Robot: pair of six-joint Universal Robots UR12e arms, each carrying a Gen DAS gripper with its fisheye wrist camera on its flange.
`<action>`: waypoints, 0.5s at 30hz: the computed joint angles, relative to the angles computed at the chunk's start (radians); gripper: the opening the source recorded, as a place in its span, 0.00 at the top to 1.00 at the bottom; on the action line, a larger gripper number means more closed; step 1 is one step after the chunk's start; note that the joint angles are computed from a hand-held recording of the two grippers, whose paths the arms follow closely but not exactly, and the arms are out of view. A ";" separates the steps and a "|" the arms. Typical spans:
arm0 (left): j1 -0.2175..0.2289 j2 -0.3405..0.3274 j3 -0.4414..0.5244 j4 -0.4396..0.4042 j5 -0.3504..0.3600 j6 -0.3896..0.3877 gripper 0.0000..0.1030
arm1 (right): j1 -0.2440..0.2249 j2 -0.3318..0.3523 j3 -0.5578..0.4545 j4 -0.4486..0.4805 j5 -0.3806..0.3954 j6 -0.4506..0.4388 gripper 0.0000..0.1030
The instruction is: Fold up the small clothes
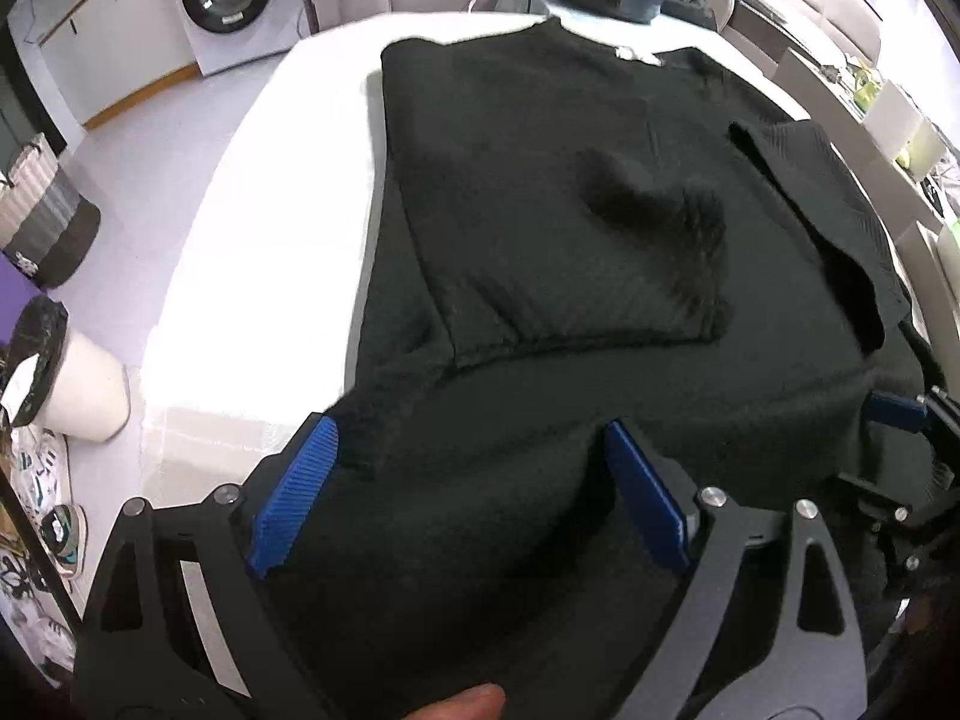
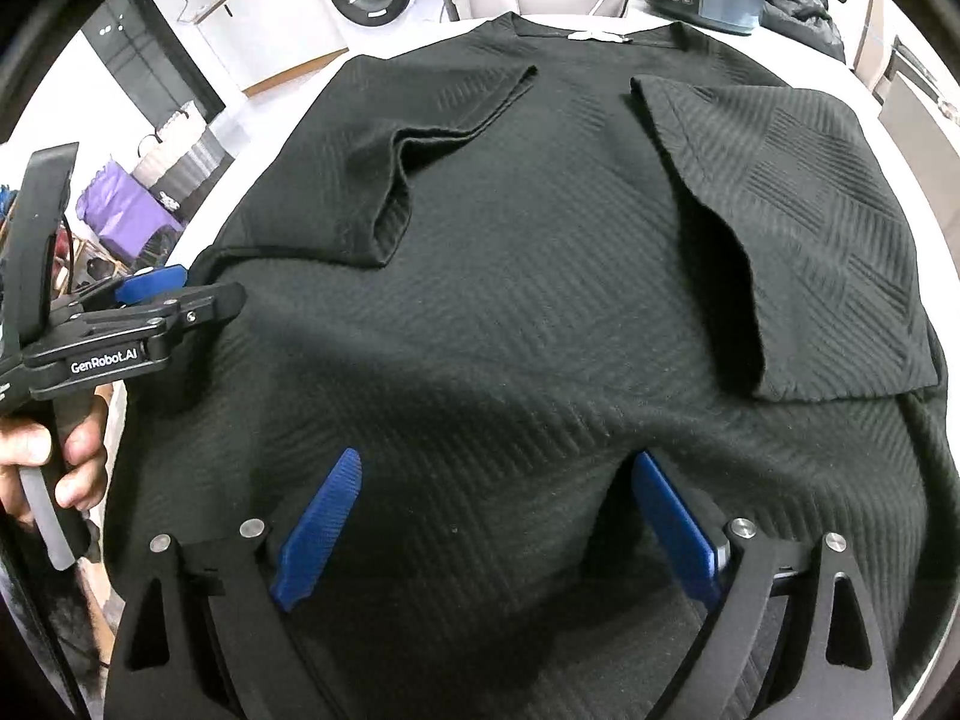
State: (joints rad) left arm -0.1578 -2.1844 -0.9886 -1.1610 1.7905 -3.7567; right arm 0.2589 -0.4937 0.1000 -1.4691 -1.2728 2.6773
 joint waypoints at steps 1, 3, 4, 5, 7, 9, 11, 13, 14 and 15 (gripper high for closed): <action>0.000 0.004 -0.007 0.004 -0.005 0.014 0.14 | 0.000 -0.011 0.023 -0.016 0.001 -0.002 0.09; 0.001 0.013 -0.016 0.015 -0.009 0.028 0.14 | -0.001 -0.048 0.098 -0.068 0.011 0.002 0.09; 0.005 0.025 -0.034 0.044 -0.017 0.025 0.14 | -0.004 -0.069 0.138 -0.100 0.020 0.008 0.09; 0.012 0.036 -0.052 0.080 -0.024 0.016 0.14 | -0.007 -0.083 0.167 -0.128 0.030 0.015 0.09; 0.030 0.048 -0.071 0.140 -0.037 -0.017 0.14 | -0.013 -0.109 0.220 -0.193 0.045 0.041 0.09; 0.047 0.048 -0.080 0.190 -0.035 -0.049 0.14 | -0.019 -0.113 0.230 -0.234 0.048 0.077 0.09; 0.062 0.026 -0.052 0.168 -0.038 -0.061 0.17 | -0.025 -0.098 0.200 -0.250 0.046 0.125 0.09; 0.072 -0.003 -0.007 0.104 -0.066 -0.051 0.31 | -0.026 -0.084 0.176 -0.264 0.017 0.164 0.09; 0.072 -0.018 0.017 0.067 -0.075 -0.026 0.45 | -0.025 -0.077 0.164 -0.266 -0.003 0.180 0.09; 0.068 -0.027 0.031 0.050 -0.066 -0.002 0.55 | -0.027 -0.069 0.148 -0.259 -0.016 0.189 0.09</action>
